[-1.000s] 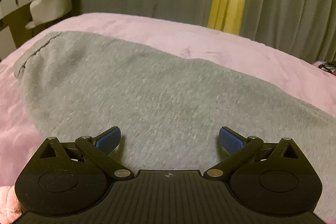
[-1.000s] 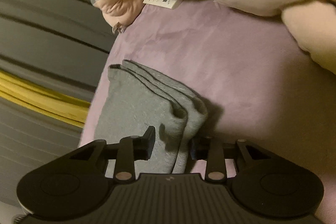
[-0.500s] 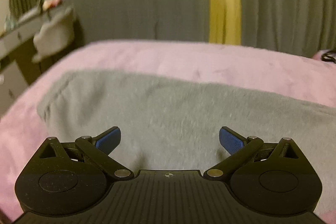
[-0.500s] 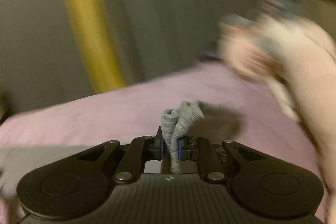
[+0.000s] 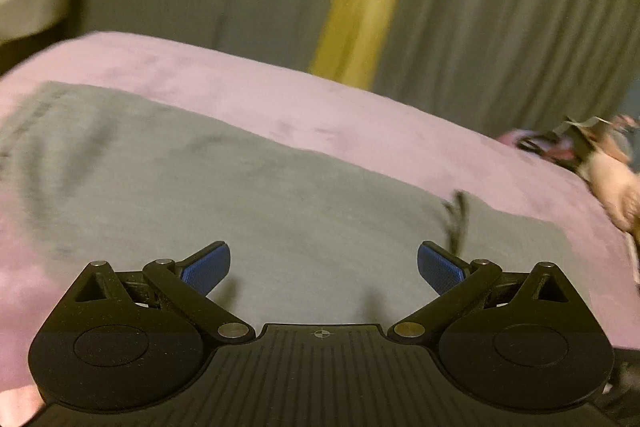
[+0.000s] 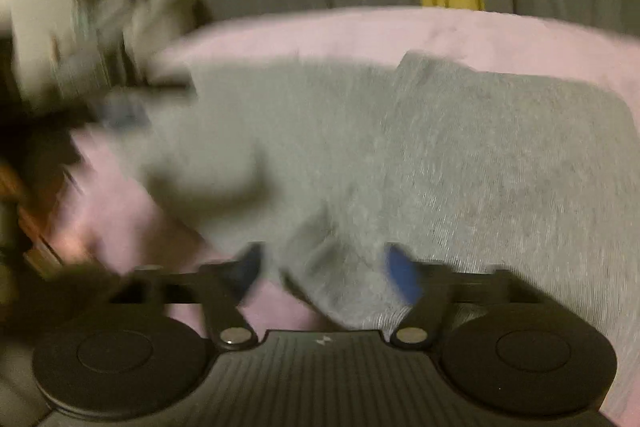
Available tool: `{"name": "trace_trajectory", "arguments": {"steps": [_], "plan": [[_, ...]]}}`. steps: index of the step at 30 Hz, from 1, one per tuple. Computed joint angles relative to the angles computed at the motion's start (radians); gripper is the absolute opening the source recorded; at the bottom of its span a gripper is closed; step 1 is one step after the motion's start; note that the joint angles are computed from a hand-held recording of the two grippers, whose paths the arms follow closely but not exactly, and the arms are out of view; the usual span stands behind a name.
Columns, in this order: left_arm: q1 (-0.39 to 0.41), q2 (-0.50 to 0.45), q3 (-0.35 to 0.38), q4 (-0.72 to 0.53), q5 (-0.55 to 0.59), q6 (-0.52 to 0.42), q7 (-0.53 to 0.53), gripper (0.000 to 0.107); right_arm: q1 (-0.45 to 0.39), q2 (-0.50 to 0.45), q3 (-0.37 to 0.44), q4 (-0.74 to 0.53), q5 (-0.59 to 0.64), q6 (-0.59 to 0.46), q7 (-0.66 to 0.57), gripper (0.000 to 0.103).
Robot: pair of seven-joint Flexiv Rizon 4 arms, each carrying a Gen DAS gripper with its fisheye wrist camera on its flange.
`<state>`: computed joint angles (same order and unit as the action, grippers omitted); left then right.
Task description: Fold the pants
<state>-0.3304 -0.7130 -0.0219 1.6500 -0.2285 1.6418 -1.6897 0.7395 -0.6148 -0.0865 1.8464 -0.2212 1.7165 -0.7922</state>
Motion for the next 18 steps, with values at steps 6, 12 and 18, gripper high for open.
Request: {"name": "trace_trajectory", "arguments": {"steps": [6,12,18], "plan": [[0.212,-0.126,-0.382,-0.107,-0.021,-0.085,0.167,0.103,0.007,0.034,-0.039,0.124,0.259,0.216,0.180,0.084],[0.187,-0.237,-0.418,-0.278,-0.148,-0.295,0.223,0.074,-0.052,-0.014,0.043,0.181,0.548,0.426,0.295,0.063],[0.158,-0.328,-0.425,-0.443,-0.267,-0.517,0.302,0.072,-0.087,-0.030,0.081,0.174,0.562,0.473,0.237,0.078]]}}
